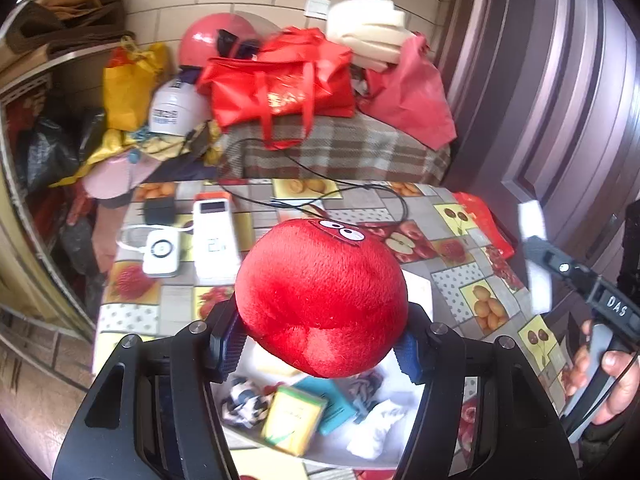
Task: Organize soft objects
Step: 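Carry the red plush ball and white foam sheet over the tray and release both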
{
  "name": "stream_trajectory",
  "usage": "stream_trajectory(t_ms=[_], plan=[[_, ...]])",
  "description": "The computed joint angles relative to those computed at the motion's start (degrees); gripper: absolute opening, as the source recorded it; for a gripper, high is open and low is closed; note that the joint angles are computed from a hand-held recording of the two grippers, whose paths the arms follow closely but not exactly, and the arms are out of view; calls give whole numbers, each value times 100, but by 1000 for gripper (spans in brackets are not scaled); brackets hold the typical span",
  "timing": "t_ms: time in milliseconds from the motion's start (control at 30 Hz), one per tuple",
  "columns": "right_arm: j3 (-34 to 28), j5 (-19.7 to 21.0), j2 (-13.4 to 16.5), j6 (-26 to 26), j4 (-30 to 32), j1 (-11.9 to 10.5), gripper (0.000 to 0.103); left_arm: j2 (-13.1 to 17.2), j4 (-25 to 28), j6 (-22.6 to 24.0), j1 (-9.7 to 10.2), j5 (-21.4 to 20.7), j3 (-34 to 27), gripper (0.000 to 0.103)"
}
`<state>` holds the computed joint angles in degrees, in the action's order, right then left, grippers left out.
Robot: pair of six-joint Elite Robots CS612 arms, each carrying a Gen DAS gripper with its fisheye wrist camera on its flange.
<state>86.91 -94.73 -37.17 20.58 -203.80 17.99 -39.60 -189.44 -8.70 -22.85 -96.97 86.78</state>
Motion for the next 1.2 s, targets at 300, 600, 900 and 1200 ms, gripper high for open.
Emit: stream_trajectory(t_ms=[300, 600, 900, 1200], plan=[[-546, 82, 348, -20, 776, 3, 65, 471, 1091, -4, -62, -315, -662, 62], [-1028, 105, 710, 30, 1565, -30, 65, 783, 1694, -99, -99, -43, -1063, 65], [-1246, -10, 870, 171, 1722, -49, 88, 880, 1448, -91, -145, 366, -1111, 103], [-1113, -172, 808, 279, 1551, -6, 103, 767, 1241, -208, -163, 484, -895, 103]])
